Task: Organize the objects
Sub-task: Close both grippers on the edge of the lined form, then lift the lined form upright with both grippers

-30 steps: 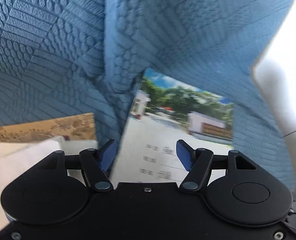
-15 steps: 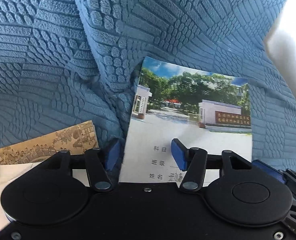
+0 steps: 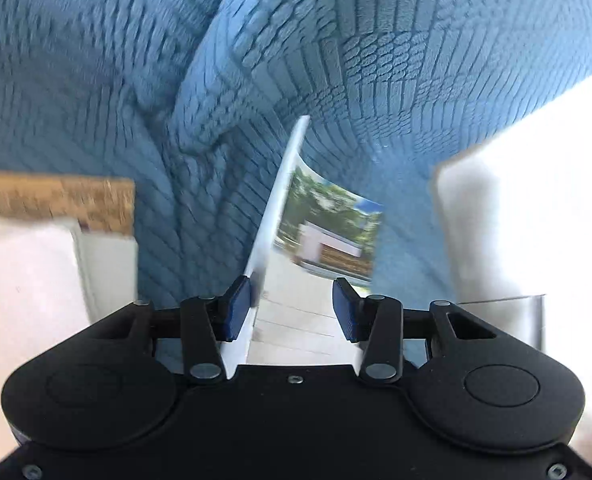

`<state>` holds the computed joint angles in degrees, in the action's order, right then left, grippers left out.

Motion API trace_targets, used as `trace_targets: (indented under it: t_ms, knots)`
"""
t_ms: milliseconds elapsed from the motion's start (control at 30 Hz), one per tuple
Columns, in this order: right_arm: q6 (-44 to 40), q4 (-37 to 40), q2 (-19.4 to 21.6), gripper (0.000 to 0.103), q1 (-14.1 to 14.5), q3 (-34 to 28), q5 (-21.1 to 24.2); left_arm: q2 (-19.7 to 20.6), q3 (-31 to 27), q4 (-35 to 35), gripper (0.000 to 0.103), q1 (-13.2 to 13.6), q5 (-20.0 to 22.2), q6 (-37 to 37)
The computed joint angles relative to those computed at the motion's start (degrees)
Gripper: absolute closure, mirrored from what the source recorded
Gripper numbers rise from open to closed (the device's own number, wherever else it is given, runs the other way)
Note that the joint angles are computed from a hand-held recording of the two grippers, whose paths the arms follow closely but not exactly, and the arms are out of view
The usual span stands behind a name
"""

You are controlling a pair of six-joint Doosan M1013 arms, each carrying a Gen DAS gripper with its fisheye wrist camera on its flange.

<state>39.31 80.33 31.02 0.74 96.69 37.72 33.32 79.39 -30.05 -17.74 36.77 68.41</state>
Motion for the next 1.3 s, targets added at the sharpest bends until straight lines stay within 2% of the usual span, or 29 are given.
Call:
trace_targets:
  t_ms: [67,167,233,333,367,467,533,633,700,800,867,933,1033,1100,1200,1300]
  knots:
    - [0.46,0.85,0.09,0.060,-0.33,0.09,0.66,0.08,-0.09,0.99,0.061,-0.23,1.00,-1.95]
    - [0.36,1.67,0.03,0.060,-0.62,0.34,0.66,1.12,-2.44,10.19,0.061,-1.38,5.73,-9.63]
    - [0.39,1.96,0.14,0.060,-0.86,0.35,1.15,1.46,-2.65,10.07,0.064,-1.57,7.18,-10.13]
    - [1.94,1.55,0.32,0.060,-1.24,0.14,2.20,1.19,-1.59,7.20,0.069,-1.94,6.66,-8.54]
    - [2.24,1.48,0.29,0.060,-1.36,0.16,2.33,0.94,-1.09,7.25,0.073,-2.21,6.11,-8.49]
    - [2.82,2.67,-0.02,0.057,-1.84,0.53,3.06,0.38,0.35,7.80,0.087,-3.01,3.96,-9.34]
    - [0.99,5.76,-0.35,0.057,-2.34,1.23,3.81,-0.76,2.46,7.59,0.093,-3.52,0.46,-10.12]
    - [-1.38,10.67,-0.97,0.057,-3.32,2.60,5.56,-2.08,4.87,7.43,0.095,-4.34,-4.42,-12.60]
    - [-1.62,13.45,-0.85,0.057,-4.15,3.24,8.48,-2.84,5.99,5.76,0.096,-4.73,-6.85,-12.67]
    - [1.50,16.38,0.45,0.057,-5.44,3.44,16.43,-4.12,7.69,4.92,0.096,-5.48,-9.94,-13.94]
    - [3.25,16.79,0.75,0.049,-5.88,3.76,19.69,-5.01,9.00,4.54,0.097,-5.96,-12.31,-14.98]
    - [3.98,17.33,0.74,0.031,-6.20,4.17,22.09,-5.49,9.78,4.84,0.099,-6.47,-14.20,-16.69]
    - [5.84,19.05,1.16,0.022,-6.62,4.97,26.59,-6.29,11.25,2.68,0.100,-7.05,-17.04,-16.70]
    - [7.43,19.27,1.63,0.020,-6.56,5.16,29.03,-6.87,12.18,0.91,0.100,-7.38,-18.93,-15.86]
    - [8.96,18.20,2.21,0.020,-6.06,4.71,29.34,-7.17,12.94,-2.19,0.100,-7.64,-21.21,-13.95]
    - [9.08,19.35,2.68,0.021,-5.57,4.70,27.00,-7.33,13.10,-1.55,0.100,-7.88,-22.29,-15.48]
